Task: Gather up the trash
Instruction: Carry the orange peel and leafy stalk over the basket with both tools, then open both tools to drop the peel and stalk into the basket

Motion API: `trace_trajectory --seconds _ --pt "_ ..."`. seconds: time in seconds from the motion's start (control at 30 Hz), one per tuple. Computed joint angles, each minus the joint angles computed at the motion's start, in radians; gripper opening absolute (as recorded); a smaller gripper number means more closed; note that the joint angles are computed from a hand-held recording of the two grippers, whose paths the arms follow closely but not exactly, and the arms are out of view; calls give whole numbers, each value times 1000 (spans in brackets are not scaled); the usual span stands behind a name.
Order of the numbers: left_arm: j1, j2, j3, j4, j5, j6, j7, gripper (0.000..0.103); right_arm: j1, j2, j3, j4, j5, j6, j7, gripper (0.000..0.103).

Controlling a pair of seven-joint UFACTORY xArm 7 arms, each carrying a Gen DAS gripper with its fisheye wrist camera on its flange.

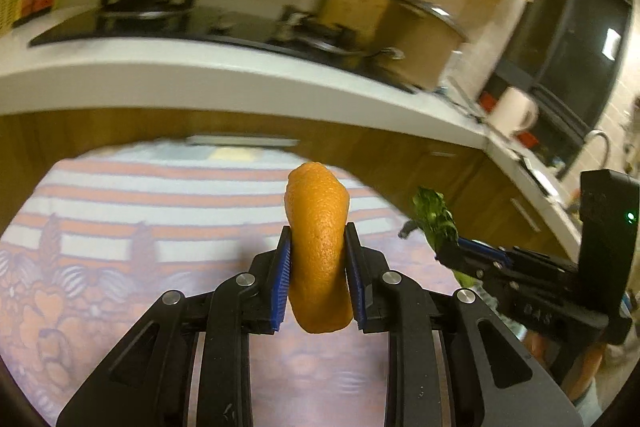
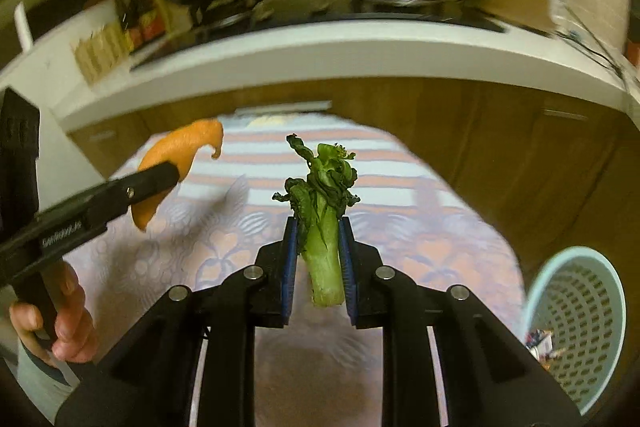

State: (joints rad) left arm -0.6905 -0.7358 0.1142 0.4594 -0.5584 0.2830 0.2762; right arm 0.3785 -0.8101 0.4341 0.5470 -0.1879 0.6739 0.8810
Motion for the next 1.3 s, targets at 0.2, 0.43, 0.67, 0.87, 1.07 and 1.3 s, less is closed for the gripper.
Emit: trace_trajectory --seconds 0.2,0.43,0.67,0.87,1.07,1.3 --pt "-88 8 -54 38 -19 -17 -25 23 10 -257 -42 -57 17 159 -4 17" --pt "-186 109 -123 122 -19 -47 -51 23 -42 -522 -68 -94 19 364 -71 18" --pt "-236 258 -202 237 -3 -65 -62 23 -137 -779 -141 -139 14 541 -168 18" --pt "-262 434 -265 350 -52 -61 -39 23 -221 -971 -198 -217 23 705 -256 18" --pt "-190 592 -396 440 3 -53 -82 23 -291 -1102 -246 -300 40 792 -308 18" --pt "-136 713 -473 502 92 -45 -145 31 -388 -1182 -375 -377 41 846 -363 18"
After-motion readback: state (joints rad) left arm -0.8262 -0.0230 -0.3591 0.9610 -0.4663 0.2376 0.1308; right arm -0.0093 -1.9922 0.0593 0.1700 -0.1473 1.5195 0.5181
